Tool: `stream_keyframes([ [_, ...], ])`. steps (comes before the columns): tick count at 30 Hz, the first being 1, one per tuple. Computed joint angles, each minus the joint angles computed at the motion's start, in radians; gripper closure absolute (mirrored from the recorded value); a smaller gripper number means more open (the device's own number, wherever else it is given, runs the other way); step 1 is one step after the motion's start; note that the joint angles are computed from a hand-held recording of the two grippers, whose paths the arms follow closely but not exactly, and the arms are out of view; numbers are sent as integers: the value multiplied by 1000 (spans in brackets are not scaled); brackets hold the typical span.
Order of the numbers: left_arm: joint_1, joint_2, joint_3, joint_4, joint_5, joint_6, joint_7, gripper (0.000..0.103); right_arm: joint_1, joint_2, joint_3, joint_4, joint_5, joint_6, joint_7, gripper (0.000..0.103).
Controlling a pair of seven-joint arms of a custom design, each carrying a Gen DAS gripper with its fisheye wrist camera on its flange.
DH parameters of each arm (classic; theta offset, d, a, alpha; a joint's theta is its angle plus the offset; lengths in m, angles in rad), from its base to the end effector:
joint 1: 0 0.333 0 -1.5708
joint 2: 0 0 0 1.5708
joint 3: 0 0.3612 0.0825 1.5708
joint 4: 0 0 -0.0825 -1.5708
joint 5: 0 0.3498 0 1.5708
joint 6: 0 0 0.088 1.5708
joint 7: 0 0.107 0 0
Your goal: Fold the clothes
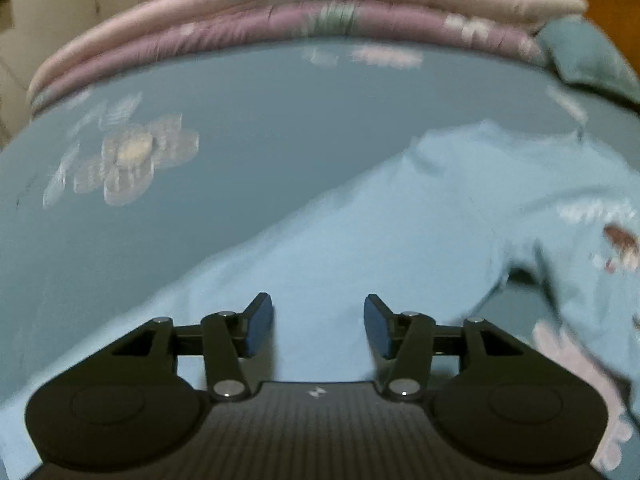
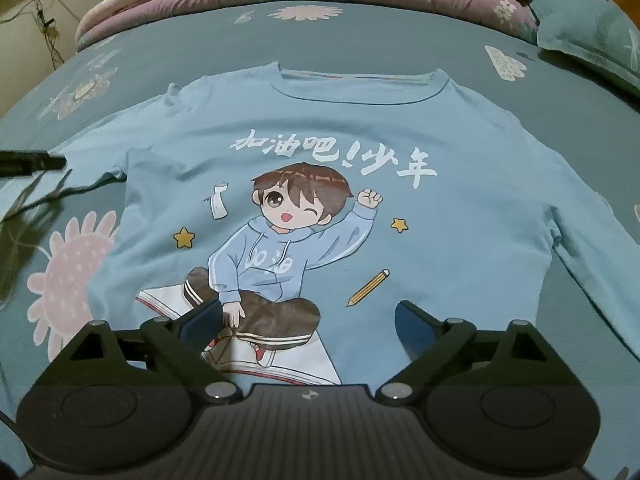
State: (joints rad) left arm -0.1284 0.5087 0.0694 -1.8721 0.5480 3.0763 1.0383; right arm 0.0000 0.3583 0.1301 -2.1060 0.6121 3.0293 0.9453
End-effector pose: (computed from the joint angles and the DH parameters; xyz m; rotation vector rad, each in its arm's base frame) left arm 0.6719 -0.0893 0.3771 -1.7200 1.8676 -0.6200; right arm 0.6092 0.0293 0.3693 -1.9668 1.7022 -0.4211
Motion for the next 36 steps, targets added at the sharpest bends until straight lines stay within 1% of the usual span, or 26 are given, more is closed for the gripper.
stream_keyframes([
  [1, -38, -6, 47, -18, 19, 11, -34, 45, -1, -1, 3, -4, 2, 5, -4, 3],
  [2, -61, -17, 75, -30, 34, 1, -54, 43, -10, -1, 15, -9, 14, 13, -14, 0],
  [3, -65, -26, 81, -37, 38, -15, -68, 38, -18, 0, 27, -14, 27, 23, -25, 0],
  [5, -48, -49, 61, -52, 31, -56, -88, 37, -13, 3, 32, -28, 27, 60, -36, 0],
  [6, -39, -60, 48, -54, 30, -79, -95, 38, 0, 5, 23, -34, 16, 77, -31, 0],
  [8, -45, -70, 39, -43, 50, -116, -122, 39, -12, 5, 37, -38, 13, 86, -32, 0],
  [9, -37, -74, 21, -42, 56, -111, -126, 39, -19, 5, 45, -39, 13, 90, -33, 0],
  [10, -27, -77, -1, -39, 57, -103, -122, 39, -43, 3, 67, -37, 22, 82, -42, 0],
  [13, 31, -58, -110, -6, 10, -57, -33, 35, -121, -15, 132, -28, 101, 48, -95, 0],
  [15, 31, -34, -148, 31, -8, -35, 26, 35, -178, -28, 181, -25, 201, 75, -167, 0],
  [17, 31, -7, -185, 74, -35, -20, 82, 34, -250, -33, 240, -9, 319, 111, -266, 0],
  [19, 40, 23, -236, 116, -77, -12, 138, 34, -294, -24, 255, 26, 403, 142, -328, 0],
  [21, 61, 55, -296, 153, -128, -5, 188, 33, -287, -4, 201, 71, 430, 143, -314, 0],
  [24, 100, 99, -394, 194, -208, -12, 253, 33, -311, 45, 164, 166, 496, 97, -305, 0],
  [25, 114, 112, -425, 205, -232, -26, 276, 33, -317, 65, 153, 202, 518, 70, -304, 0],
  [27, 116, 124, -447, 217, -264, -52, 312, 33, -301, 109, 100, 270, 505, -16, -253, 0],
  [29, 94, 124, -426, 221, -280, -74, 332, 33, -294, 159, 67, 338, 505, -106, -214, 0],
  [30, 83, 124, -415, 223, -288, -85, 340, 33, -277, 189, 41, 371, 487, -135, -178, 0],
  [33, 54, 114, -375, 223, -317, -109, 340, 33, -247, 265, 25, 444, 477, -70, -186, 0],
  [35, 36, 106, -347, 219, -325, -112, 331, 33, -185, 313, -48, 499, 361, -33, -94, 0],
  [36, 28, 103, -335, 216, -327, -113, 326, 33, -154, 339, -93, 532, 307, -30, -30, 0],
])
